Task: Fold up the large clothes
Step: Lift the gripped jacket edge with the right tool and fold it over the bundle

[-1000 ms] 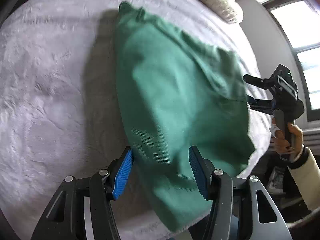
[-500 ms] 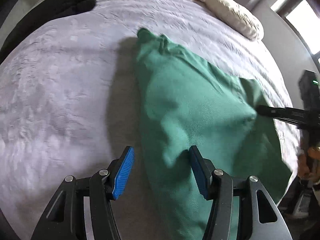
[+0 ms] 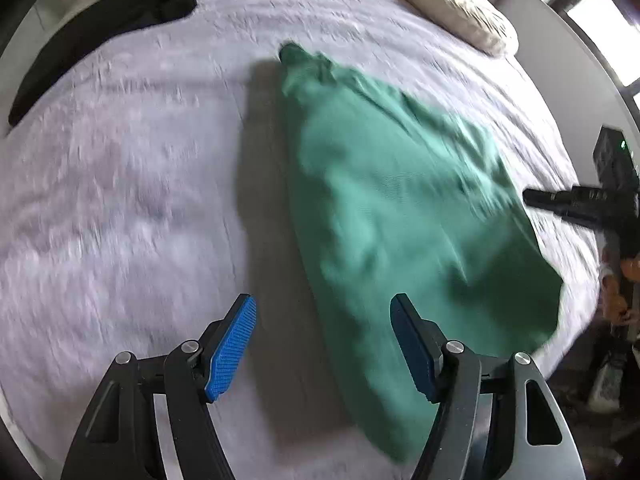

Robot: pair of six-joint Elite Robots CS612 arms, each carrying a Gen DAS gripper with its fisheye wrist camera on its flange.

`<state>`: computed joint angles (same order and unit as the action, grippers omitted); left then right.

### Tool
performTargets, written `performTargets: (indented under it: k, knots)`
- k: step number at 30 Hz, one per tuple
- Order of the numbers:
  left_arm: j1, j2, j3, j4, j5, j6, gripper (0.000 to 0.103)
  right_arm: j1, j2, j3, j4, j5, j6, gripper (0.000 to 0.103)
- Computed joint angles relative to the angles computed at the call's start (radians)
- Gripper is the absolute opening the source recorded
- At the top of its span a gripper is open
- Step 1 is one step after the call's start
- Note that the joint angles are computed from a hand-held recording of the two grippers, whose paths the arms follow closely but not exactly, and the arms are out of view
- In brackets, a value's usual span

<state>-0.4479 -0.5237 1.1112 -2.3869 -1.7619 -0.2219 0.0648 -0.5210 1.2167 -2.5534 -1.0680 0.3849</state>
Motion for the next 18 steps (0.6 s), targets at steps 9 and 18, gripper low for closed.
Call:
performTargets:
  k: [9,18]
  knots:
    - [-0.034,-0.042,0.126,-0.020,0.067,0.037,0.071,0.041,-0.117,0.135,0.014,0.011,-0.094,0.017]
    - [-0.032,-0.038,0.119,-0.006,0.065,-0.031,0.080,0.106,-0.121,0.119,0.235,-0.191,-0.278,0.012]
